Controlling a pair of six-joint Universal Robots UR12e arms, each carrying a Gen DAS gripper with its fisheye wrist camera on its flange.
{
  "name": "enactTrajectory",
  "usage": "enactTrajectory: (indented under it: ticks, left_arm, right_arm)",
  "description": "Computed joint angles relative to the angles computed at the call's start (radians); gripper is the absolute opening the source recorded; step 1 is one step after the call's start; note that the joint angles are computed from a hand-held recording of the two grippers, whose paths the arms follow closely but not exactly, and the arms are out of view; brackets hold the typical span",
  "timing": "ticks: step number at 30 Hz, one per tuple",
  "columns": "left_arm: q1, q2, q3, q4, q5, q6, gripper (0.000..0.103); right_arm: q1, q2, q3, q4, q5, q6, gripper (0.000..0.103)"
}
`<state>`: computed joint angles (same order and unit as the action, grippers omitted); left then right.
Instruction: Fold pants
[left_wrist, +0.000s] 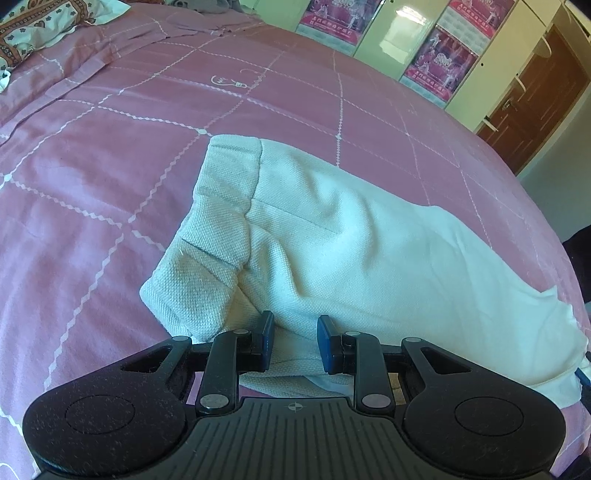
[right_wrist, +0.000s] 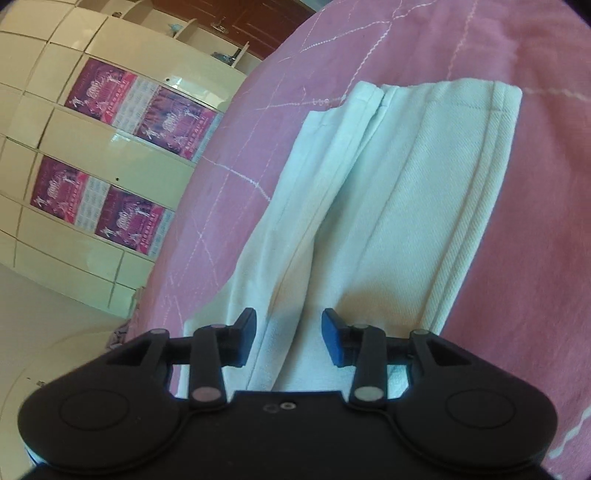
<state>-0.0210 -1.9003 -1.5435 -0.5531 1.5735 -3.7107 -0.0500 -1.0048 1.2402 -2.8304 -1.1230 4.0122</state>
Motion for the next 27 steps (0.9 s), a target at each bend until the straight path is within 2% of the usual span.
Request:
enactTrajectory:
  ticks: [2,3,5,7,8,10,11,12,13,14,15,16,17,18,19,20,21,22,24,27]
  left_arm:
    - [0.001,-0.001,0.003,-0.005,-0.003,0.006,0.026]
    - [0.002,-0.001,0.003,-0.007,-0.005,0.007,0.026]
    - [0.004,0.0,0.001,-0.002,-0.008,0.003,0.026]
    - [0.005,0.0,-0.005,0.01,-0.012,-0.006,0.026]
    - [0.006,0.001,-0.009,0.017,-0.014,-0.012,0.026]
    - [0.008,0.002,-0.014,0.024,-0.022,-0.022,0.026]
    - [0.009,0.003,-0.015,0.025,-0.024,-0.021,0.026]
    - [0.009,0.003,-0.014,0.024,-0.026,-0.02,0.026]
    - [0.009,0.002,-0.014,0.023,-0.025,-0.017,0.026]
    - [0.009,0.002,-0.014,0.024,-0.024,-0.015,0.026]
    - [0.008,0.002,-0.015,0.027,-0.023,-0.015,0.026]
    - [0.008,0.002,-0.017,0.033,-0.024,-0.016,0.026]
    - [0.009,0.003,-0.021,0.039,-0.025,-0.017,0.026]
    - [0.009,0.004,-0.024,0.045,-0.025,-0.016,0.026]
    - [0.01,0.004,-0.027,0.05,-0.028,-0.016,0.026]
    - [0.011,0.006,-0.031,0.054,-0.032,-0.018,0.026]
    - [0.012,0.007,-0.032,0.055,-0.035,-0.021,0.026]
    - [0.013,0.007,-0.032,0.054,-0.037,-0.022,0.026]
    - [0.013,0.006,-0.031,0.053,-0.037,-0.022,0.026]
    - [0.012,0.006,-0.031,0.054,-0.033,-0.025,0.026]
  right_arm:
    - [-0.003,0.011,0.008,-0.075,0.002,0.047,0.039]
    - [-0.007,0.021,0.002,-0.107,0.017,0.066,0.036]
    - [-0.006,0.038,-0.034,-0.059,0.005,0.033,0.03]
    - [-0.002,0.062,-0.085,0.013,-0.01,0.0,0.019]
    - [-0.001,0.071,-0.107,0.043,-0.018,-0.017,0.005]
    - [0.01,0.069,-0.147,0.157,-0.079,-0.096,0.004]
    - [0.021,0.065,-0.162,0.172,-0.112,-0.155,0.004]
    - [0.03,0.06,-0.169,0.147,-0.139,-0.231,0.004]
    - [0.044,0.044,-0.158,0.083,-0.174,-0.307,0.004]
    - [0.047,0.033,-0.143,0.02,-0.178,-0.343,0.004]
    - [0.049,0.017,-0.13,-0.001,-0.176,-0.365,0.004]
    - [0.05,-0.002,-0.115,0.02,-0.198,-0.392,0.003]
    - [0.05,-0.017,-0.107,0.082,-0.225,-0.412,0.003]
    - [0.048,-0.024,-0.11,0.187,-0.256,-0.425,0.004]
    - [0.038,-0.017,-0.112,0.29,-0.249,-0.42,0.004]
    - [0.024,-0.011,-0.106,0.352,-0.201,-0.398,0.002]
    - [0.007,-0.015,-0.098,0.372,-0.142,-0.368,0.002]
    - [-0.008,-0.021,-0.086,0.35,-0.095,-0.319,0.003]
    - [-0.022,-0.035,-0.024,0.193,-0.077,-0.204,0.021]
    - [-0.046,-0.033,0.024,0.025,-0.045,-0.06,0.024]
